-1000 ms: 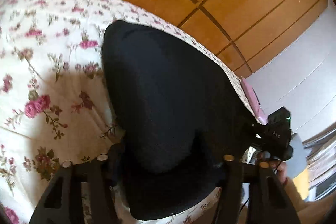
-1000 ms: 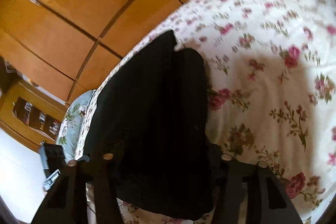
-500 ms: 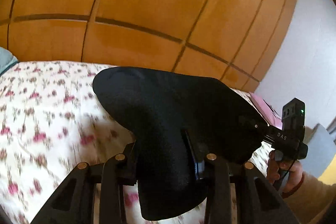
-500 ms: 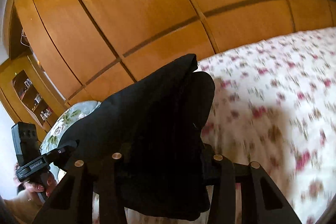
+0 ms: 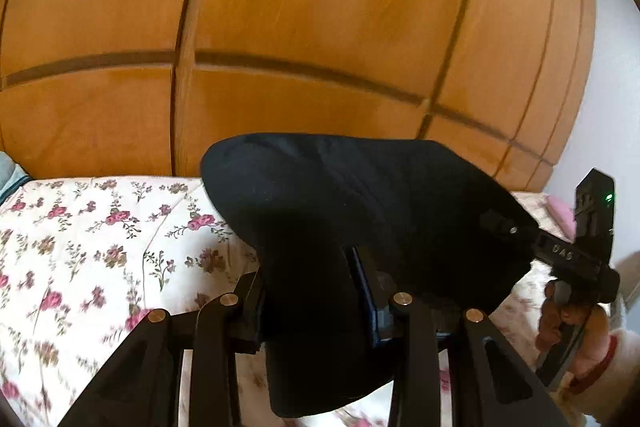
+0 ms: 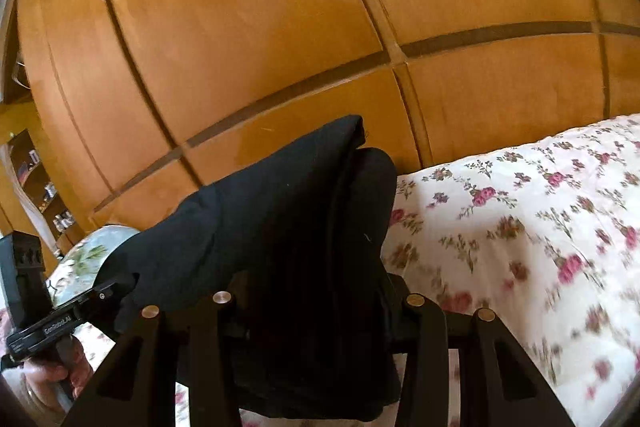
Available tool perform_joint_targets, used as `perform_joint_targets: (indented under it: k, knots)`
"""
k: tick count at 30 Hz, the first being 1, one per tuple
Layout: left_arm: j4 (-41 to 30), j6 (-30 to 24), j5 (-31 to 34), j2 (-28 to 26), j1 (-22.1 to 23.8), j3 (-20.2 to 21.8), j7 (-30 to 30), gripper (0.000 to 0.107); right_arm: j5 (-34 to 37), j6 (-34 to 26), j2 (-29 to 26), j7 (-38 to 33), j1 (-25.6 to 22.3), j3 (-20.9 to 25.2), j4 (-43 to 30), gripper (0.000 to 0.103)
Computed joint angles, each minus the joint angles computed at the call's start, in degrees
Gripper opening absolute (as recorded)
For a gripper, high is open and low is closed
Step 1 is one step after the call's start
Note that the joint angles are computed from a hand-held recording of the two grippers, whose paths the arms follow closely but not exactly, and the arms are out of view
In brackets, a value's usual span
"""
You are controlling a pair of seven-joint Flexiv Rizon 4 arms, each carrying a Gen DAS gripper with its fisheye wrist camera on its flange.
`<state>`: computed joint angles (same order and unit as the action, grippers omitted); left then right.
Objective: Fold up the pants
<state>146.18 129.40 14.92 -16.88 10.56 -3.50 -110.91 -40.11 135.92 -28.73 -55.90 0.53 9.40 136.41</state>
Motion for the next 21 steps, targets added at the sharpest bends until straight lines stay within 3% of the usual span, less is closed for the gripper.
perform_joint_targets:
  k: [3, 5, 6, 10, 14, 21]
  knots:
    - [-1.6, 0.6, -0.4, -4.5, 0.1, 0.1, 0.7, 0.039, 2.8, -5.3, -1.8, 0.4, 2.1, -1.1, -2.0, 0.05]
    - [-1.0, 5.3, -1.2, -8.0, -0.4, 0.7, 1.8, 0.049, 4.8, -6.8, -3.1, 0.8, 2.0, -0.6, -2.3, 0.057]
    - [-1.0, 5.4, 0.0, -8.6, 0.7, 0.3, 0.5, 0.056, 3.0, -6.3, -4.0, 2.5, -0.4, 0.7, -2.7, 0.06]
    - [-0.8, 5.5, 3.1, -9.5, 5.2, -2.1, -2.6, 0.069, 1.2, -6.8, -4.8, 4.3, -2.1, 1.4, -3.3, 0.065]
    - [0.0, 5.1, 1.7, -8.9, 3.9, -1.4, -2.0, 0.071, 3.9, -8.3, -3.6, 3.5, -0.4, 0.9, -3.2, 0.069]
    - [4.3, 2.4, -4.1, -5.5, -3.1, 0.5, 1.2, 0.071, 27.0, -12.9, 4.7, -11.6, 15.6, -6.1, 3.0, 0.069]
